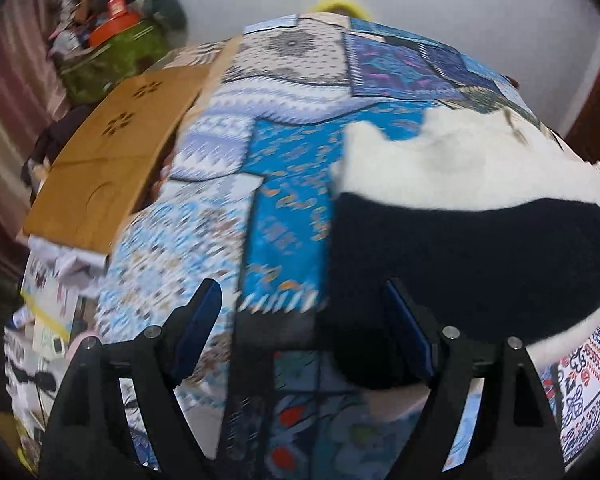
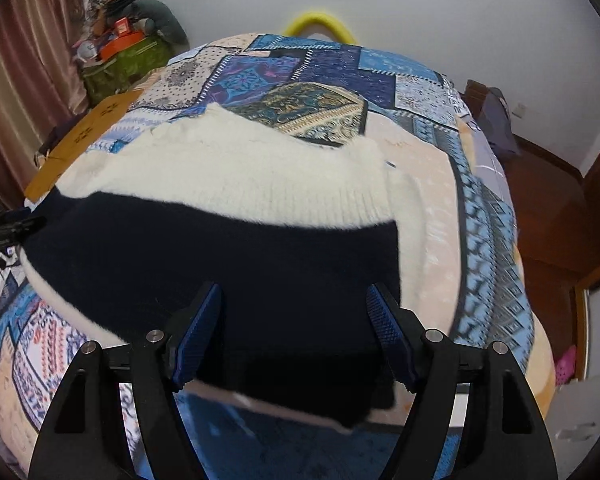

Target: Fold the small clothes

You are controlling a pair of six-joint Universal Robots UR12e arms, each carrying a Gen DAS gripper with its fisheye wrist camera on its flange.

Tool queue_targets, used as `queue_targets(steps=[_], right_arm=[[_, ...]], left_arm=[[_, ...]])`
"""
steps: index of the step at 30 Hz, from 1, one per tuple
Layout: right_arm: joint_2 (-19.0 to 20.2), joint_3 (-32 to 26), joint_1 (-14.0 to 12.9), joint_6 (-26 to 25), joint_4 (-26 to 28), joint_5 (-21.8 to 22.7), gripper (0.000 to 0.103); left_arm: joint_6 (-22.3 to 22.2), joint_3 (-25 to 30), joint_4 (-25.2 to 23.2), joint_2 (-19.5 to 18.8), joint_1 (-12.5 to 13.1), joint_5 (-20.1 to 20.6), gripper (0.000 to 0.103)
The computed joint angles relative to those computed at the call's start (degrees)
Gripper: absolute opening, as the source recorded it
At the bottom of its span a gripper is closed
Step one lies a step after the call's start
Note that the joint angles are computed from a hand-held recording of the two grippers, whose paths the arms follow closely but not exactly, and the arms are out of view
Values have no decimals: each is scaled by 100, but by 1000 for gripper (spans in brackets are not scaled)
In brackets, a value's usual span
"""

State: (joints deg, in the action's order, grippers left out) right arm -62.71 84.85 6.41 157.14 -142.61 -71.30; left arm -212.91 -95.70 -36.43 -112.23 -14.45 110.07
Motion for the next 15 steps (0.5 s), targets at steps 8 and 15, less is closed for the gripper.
queue_targets(steps=[8, 15], right_arm=[[-178, 187, 95, -177, -286, -338, 71], [-206, 124, 208, -279, -494, 165, 72]], left_arm=[[-1094, -528, 243, 533, 101, -315, 82], [-1596, -809, 1039, 614, 105, -1708, 82]])
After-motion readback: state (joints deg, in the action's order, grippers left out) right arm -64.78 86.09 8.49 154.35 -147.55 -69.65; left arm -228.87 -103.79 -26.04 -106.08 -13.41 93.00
